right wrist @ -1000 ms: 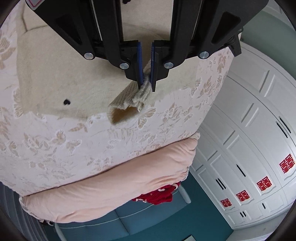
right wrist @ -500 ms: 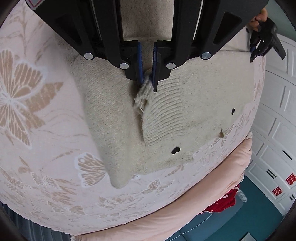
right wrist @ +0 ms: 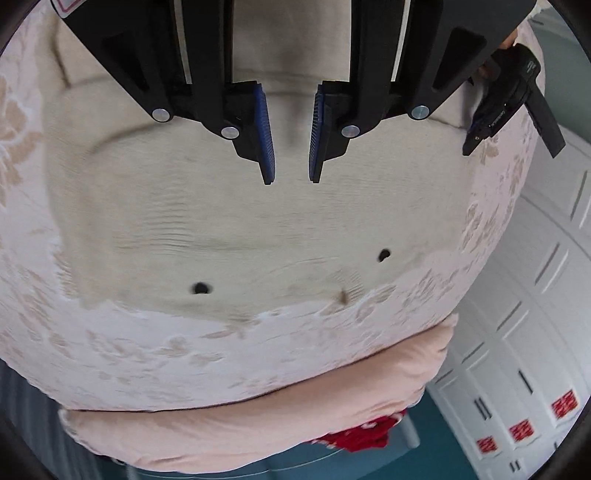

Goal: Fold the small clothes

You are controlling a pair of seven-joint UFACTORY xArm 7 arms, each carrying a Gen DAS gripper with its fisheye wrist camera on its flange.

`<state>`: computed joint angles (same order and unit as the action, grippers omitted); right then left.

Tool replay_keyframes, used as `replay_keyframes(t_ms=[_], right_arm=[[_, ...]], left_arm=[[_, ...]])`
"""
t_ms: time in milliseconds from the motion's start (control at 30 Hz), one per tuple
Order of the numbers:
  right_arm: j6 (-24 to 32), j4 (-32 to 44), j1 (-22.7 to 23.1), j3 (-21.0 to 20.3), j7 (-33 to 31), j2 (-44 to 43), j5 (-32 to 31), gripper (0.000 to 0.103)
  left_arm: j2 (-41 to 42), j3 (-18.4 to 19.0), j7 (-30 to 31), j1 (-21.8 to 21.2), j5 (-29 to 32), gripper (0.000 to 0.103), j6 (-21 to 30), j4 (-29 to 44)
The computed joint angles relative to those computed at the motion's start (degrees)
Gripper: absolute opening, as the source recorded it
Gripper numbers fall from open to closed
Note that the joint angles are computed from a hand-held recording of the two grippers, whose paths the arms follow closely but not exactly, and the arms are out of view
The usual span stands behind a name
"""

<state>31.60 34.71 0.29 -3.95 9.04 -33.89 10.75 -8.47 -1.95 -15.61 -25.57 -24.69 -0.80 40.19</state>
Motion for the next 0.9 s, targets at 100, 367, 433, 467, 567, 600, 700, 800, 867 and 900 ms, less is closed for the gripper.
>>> replay_keyframes(t_ms=[100,367,433,467,567,600,700,800,867,900], right_arm=[[-0.63,6.33,0.47,2.05,1.58,12.18,-2.04,0.017],[-5.09,4.18,-1.66,-0.19,3.04,8.96,-0.14,0.017],[-2.27,2.26,-4.53,-1.37,2.38,8.7,-3.38,0.009],[-3.55,-0.13,-2.48,-4.97,1.0,6.1,-1.4,0.005],[-2.72,-3.83,-7.1,-4.37,1.2,-2.26,1.47,0.011],[-3.27,-5.64,-7.08,-5.35,0.76,-5.75,1.4,0.012],[3.64,-6.74,-10.62,-5.55,2.12,-7.6,-4.84,0.0],[5.46,-9.06,-11.8,-7.45,1.21,-11.73,-3.94,0.004],[7.33,-9.39,-13.95,-6.24,2.29,-15.13,-2.31,0.02],[7.03,-10.14,-13.04,-7.46,3.58,-17.01,-3.56,0.035]], left_arm=[[-0.02,0.5,0.52,-0.51,-0.44,0.015,-0.22,-0.11],[0.81,2.8,2.82,-3.59,-2.75,0.015,-2.39,-0.31],[1.0,4.46,4.47,-5.58,-4.45,0.015,-2.93,-0.37],[1.05,4.78,4.88,-6.0,-4.88,0.015,-3.06,-0.39],[1.08,4.19,4.65,-5.33,-4.62,0.015,-2.94,-0.37],[1.14,3.27,3.93,-4.27,-3.77,0.015,-2.89,-0.41],[0.98,-1.03,-0.53,0.87,1.35,0.015,-2.16,-0.52],[0.43,-1.79,-2.8,2.29,3.75,0.015,-0.27,-0.07],[0.02,2.63,1.84,-2.28,-2.11,0.016,1.82,0.97],[-0.28,4.95,5.32,-4.7,-6.9,0.016,2.99,1.54]])
